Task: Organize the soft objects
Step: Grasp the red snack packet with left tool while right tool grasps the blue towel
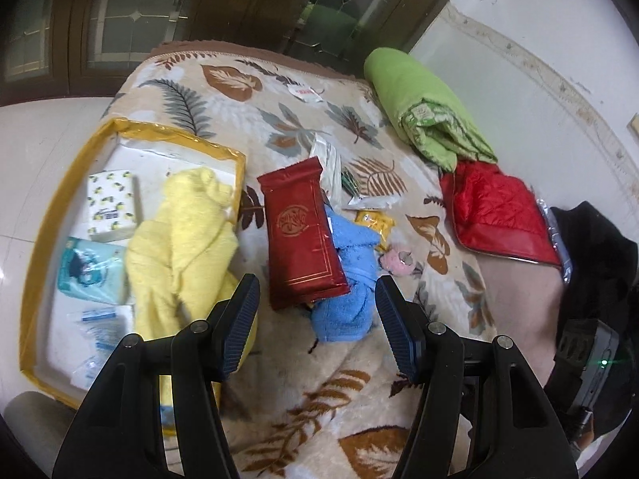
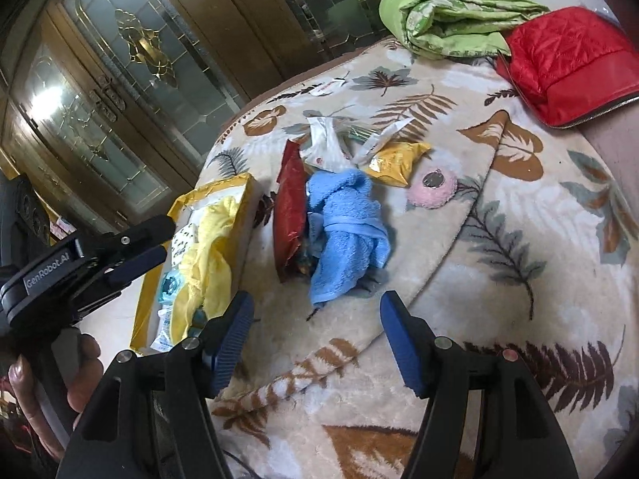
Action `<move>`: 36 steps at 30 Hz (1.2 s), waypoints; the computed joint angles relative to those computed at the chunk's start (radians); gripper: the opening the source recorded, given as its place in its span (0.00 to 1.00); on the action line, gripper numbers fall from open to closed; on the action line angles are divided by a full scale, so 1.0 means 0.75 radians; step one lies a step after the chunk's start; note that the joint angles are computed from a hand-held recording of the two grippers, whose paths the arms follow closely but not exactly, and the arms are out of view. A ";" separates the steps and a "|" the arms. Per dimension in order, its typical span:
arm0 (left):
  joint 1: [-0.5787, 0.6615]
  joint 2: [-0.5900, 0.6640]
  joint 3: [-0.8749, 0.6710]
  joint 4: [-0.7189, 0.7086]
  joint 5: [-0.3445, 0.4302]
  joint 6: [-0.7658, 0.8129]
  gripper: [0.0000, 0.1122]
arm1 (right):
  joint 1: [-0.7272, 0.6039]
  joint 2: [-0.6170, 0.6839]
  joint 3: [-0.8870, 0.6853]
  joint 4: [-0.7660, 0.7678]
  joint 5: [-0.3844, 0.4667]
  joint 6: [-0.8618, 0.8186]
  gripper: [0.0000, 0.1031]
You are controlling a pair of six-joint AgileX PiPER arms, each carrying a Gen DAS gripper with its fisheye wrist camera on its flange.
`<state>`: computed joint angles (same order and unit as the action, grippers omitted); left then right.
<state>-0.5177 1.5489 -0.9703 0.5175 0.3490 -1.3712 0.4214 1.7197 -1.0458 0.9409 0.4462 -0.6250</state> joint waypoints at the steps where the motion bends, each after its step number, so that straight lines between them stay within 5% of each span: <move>1: 0.008 0.026 -0.015 -0.023 -0.013 0.022 0.54 | -0.006 0.013 -0.010 0.003 0.003 -0.008 0.64; 9: 0.127 0.287 -0.228 -0.552 -0.038 0.596 0.54 | -0.057 0.165 -0.141 0.065 0.080 -0.065 0.64; 15: 0.234 0.536 -0.484 -0.890 0.062 0.975 0.54 | -0.048 0.338 -0.344 -0.075 0.135 0.076 0.68; 20: 0.286 0.725 -0.718 -0.891 0.243 0.985 0.54 | -0.042 0.456 -0.513 -0.199 0.175 0.202 0.68; 23: 0.337 0.729 -0.680 -1.103 0.193 1.106 0.54 | -0.029 0.513 -0.601 -0.278 0.189 0.292 0.68; 29: 0.310 0.773 -0.777 -0.947 0.293 1.042 0.55 | -0.014 0.652 -0.800 -0.398 0.253 0.455 0.67; 33: 0.310 0.791 -0.808 -0.940 0.322 1.073 0.51 | -0.001 0.708 -0.864 -0.410 0.303 0.481 0.44; 36: 0.305 0.780 -0.779 -0.925 0.294 1.096 0.45 | 0.024 0.664 -0.806 -0.448 0.247 0.499 0.38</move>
